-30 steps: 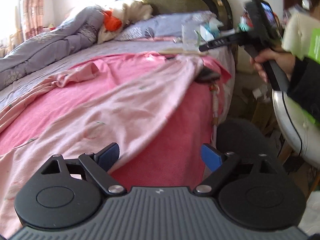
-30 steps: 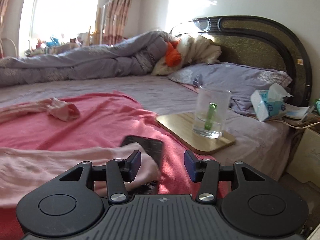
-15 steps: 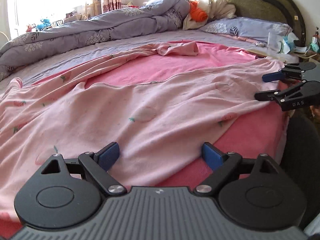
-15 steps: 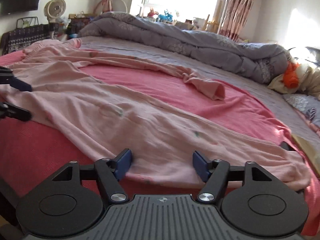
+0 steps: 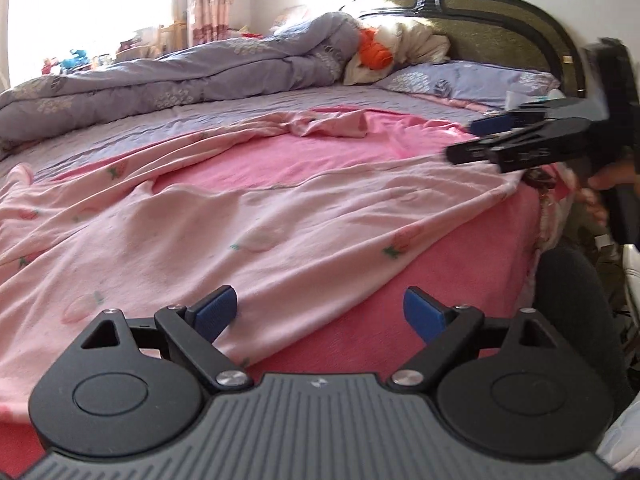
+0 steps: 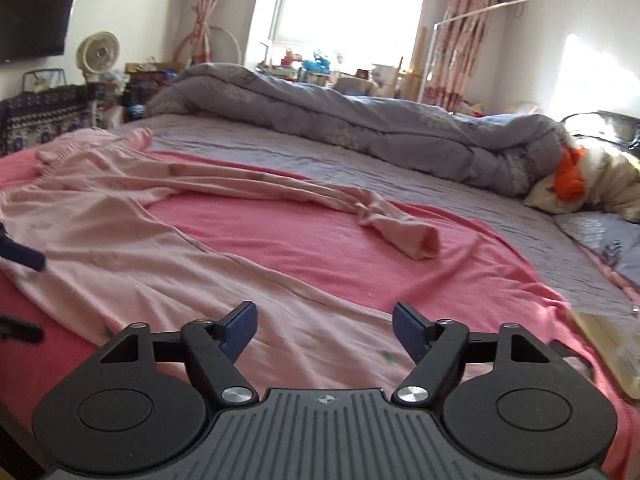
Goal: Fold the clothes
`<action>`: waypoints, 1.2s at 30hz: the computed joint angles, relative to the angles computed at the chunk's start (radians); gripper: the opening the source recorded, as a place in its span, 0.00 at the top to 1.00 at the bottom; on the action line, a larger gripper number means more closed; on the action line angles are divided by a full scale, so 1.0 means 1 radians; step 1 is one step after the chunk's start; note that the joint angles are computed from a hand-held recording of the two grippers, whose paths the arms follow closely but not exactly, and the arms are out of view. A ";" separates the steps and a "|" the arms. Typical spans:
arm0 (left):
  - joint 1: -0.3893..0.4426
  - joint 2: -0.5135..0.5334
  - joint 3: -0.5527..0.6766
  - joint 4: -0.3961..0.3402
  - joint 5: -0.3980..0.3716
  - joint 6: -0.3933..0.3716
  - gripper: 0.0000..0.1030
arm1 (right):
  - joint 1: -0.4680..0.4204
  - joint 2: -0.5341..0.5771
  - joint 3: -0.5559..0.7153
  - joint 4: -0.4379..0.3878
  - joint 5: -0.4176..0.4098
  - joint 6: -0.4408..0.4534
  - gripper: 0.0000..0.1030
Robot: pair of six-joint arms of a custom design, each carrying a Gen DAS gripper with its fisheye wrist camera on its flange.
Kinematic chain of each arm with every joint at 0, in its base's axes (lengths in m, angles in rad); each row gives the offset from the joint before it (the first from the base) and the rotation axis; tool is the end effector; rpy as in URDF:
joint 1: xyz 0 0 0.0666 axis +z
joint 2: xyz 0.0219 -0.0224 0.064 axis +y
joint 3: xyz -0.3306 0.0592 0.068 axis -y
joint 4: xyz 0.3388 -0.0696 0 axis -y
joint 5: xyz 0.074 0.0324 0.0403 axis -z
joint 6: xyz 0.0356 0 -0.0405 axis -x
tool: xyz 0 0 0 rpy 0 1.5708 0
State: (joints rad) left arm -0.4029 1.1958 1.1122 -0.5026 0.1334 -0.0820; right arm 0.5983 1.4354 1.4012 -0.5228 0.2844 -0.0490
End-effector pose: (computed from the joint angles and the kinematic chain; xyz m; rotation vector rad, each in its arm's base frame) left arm 0.3592 -0.1587 0.3742 0.5959 2.0860 -0.3287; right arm 0.3983 0.2589 0.3984 -0.4084 2.0641 0.0857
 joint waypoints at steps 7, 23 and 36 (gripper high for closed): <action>-0.050 0.101 0.048 0.012 0.093 -0.037 0.10 | 0.016 0.306 0.347 -0.192 -0.145 -0.027 0.57; -0.039 0.072 -0.044 0.130 0.141 -0.029 0.07 | -0.015 0.515 0.668 -0.328 -0.080 -0.055 0.50; -0.042 0.064 -0.071 0.162 0.142 -0.043 0.05 | 0.021 0.396 0.470 -0.304 -0.038 -0.005 0.49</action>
